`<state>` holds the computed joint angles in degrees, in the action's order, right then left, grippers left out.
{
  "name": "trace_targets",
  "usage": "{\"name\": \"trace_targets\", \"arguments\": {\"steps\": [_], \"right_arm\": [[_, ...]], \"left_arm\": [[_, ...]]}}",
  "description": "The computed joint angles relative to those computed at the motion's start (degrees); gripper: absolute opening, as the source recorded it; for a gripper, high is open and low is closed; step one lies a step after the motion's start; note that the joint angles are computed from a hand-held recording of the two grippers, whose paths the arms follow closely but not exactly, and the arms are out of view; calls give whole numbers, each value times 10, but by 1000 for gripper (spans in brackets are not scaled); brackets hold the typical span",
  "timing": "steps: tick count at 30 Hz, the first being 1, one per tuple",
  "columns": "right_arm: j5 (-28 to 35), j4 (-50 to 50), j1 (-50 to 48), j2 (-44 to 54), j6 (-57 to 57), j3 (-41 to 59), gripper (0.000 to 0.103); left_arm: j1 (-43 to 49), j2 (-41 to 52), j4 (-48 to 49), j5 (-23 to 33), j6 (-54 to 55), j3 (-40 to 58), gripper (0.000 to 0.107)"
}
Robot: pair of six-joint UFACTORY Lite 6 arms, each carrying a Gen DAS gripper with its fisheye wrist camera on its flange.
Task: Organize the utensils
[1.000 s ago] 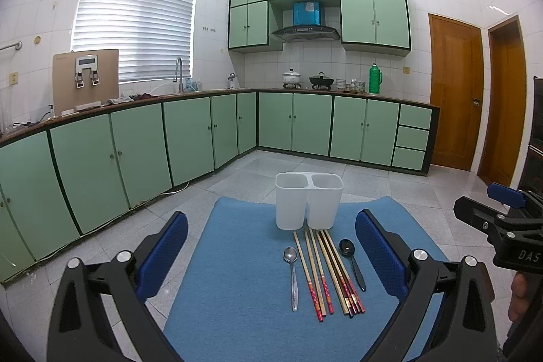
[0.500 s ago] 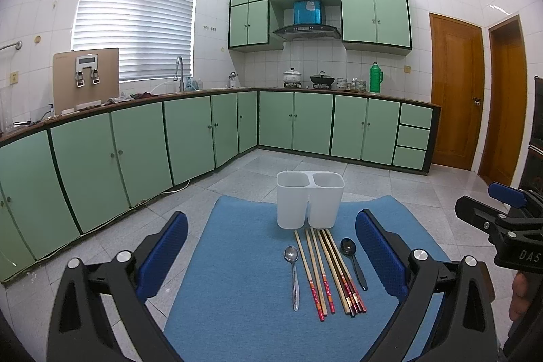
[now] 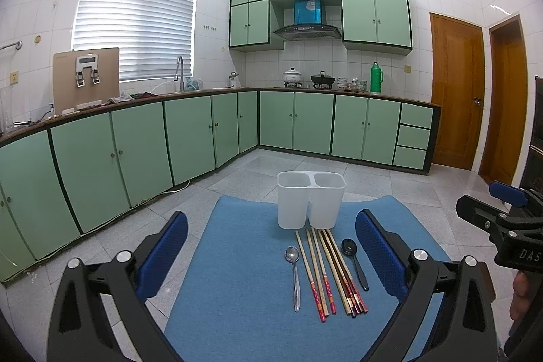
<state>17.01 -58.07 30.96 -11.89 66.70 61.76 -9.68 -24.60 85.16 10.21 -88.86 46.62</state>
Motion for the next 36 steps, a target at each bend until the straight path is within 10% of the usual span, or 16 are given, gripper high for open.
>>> {"name": "trace_targets", "arguments": {"steps": [36], "right_arm": [[-21, 7, -29, 55, -14, 21, 98]], "left_arm": [[21, 86, 89, -16, -90, 44, 97]]}}
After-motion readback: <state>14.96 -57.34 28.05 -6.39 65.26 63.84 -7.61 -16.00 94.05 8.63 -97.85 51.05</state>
